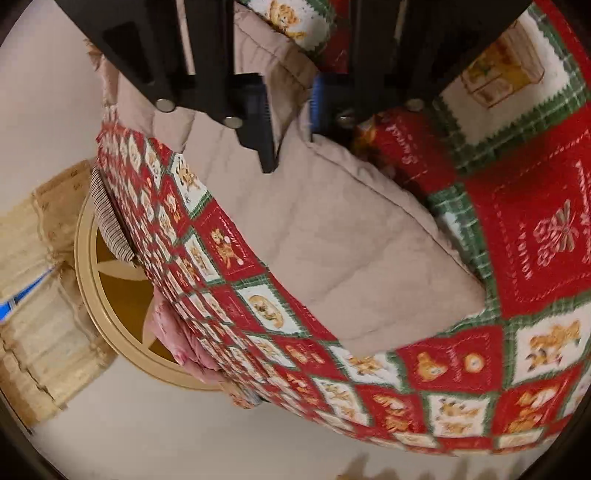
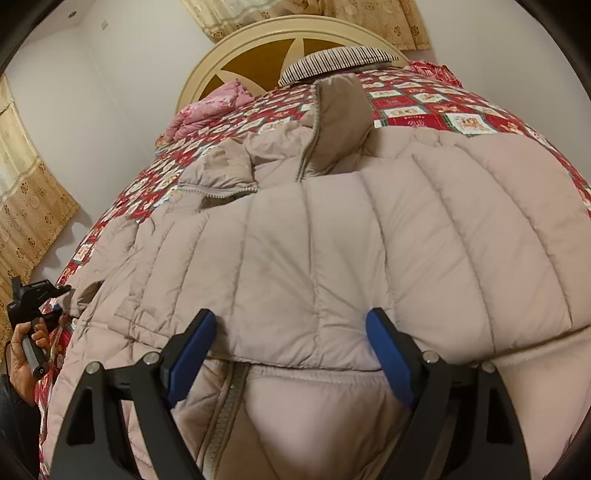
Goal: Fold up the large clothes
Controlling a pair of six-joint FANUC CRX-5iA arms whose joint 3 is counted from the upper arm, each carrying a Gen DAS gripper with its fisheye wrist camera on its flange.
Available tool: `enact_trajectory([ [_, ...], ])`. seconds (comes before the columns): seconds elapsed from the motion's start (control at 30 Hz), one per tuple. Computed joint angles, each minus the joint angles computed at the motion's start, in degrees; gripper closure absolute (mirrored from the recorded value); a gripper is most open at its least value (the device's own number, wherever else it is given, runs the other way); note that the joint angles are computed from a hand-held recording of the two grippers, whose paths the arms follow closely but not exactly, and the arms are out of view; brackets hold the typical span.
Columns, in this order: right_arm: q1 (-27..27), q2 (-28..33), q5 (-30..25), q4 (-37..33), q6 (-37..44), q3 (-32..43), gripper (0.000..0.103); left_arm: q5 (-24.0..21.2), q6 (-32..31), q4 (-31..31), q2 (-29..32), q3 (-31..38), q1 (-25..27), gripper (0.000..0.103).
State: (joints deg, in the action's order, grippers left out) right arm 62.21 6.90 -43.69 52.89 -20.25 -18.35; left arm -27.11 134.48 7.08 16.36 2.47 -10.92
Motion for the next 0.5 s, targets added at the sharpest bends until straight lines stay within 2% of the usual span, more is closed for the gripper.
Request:
enact_trajectory([
  [0.1, 0.0, 0.0, 0.1, 0.1, -0.1, 0.0, 0.017, -0.9, 2.0, -6.0, 0.2, 3.4, -1.6, 0.094],
  [0.23, -0.1, -0.1, 0.4, 0.5, -0.6, -0.2, 0.017, -0.5, 1.6, -12.7, -0.1, 9.0, -5.4, 0.095],
  [0.33, -0.4, -0.3, 1.1, 1.3, -1.7, -0.8, 0.017, 2.1, -6.1, -12.1, 0.9, 13.3, -9.3, 0.095],
  [0.47, -0.7, -0.8, 2.1, 2.6, -3.4, -1.8, 0.017, 5.2, -23.1, -7.1, 5.0, 20.3, -16.6, 0.095],
  [0.5, -0.8, -0.9, 2.4, 3.1, -4.1, -2.1, 0.017, 4.8, -26.3, -6.4, 6.8, 22.9, -18.2, 0.095],
])
